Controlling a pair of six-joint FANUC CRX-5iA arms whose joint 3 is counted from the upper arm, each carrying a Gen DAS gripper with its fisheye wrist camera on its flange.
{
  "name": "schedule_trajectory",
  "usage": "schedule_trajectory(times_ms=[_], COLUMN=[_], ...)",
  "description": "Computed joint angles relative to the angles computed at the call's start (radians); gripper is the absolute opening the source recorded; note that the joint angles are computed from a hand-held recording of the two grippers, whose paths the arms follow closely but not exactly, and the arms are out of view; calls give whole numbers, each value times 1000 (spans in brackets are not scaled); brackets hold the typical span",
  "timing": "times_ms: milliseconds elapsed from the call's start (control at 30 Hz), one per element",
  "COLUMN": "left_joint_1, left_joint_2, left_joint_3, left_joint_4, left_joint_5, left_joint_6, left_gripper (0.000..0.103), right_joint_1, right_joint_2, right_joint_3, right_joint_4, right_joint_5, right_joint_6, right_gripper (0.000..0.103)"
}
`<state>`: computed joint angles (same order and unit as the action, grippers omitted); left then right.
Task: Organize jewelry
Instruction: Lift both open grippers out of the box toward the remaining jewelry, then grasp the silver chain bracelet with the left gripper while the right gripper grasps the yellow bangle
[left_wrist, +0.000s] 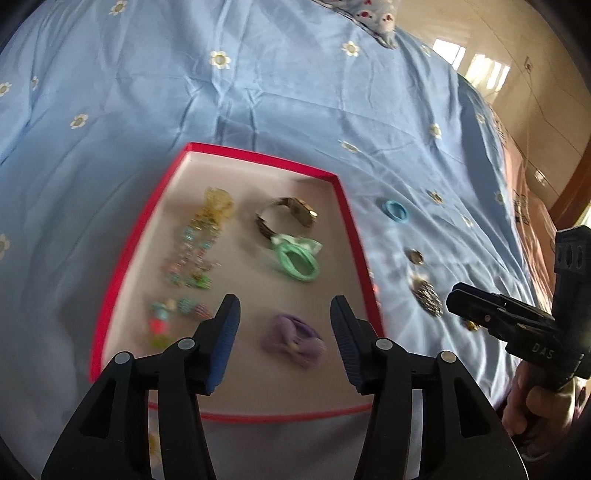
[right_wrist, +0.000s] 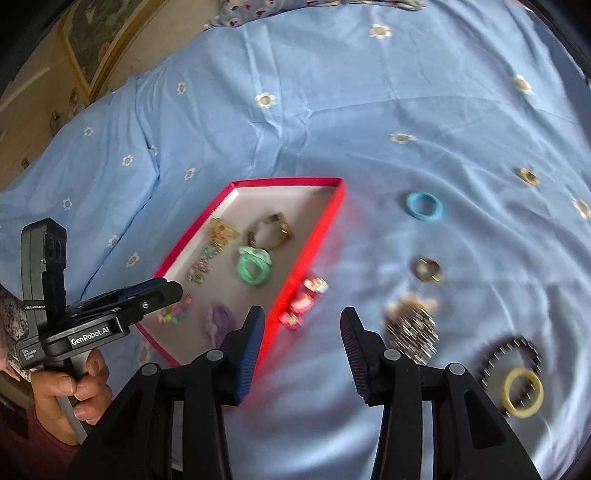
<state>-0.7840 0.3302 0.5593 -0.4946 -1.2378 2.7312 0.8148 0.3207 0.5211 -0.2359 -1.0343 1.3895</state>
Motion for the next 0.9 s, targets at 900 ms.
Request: schedule_trajectory(times_ms=[900], left_joint_1=[-19], left_joint_2=[230], left_joint_3=[289], left_joint_4=[147], left_joint_5=[-10], left_joint_6=[-225], left_gripper=[52], right_joint_1=[-93], right_joint_2=[-201], right_joint_3=[-300], right_joint_4=[134], right_joint_5=[93], right_joint_6=[-161], right_gripper=[44])
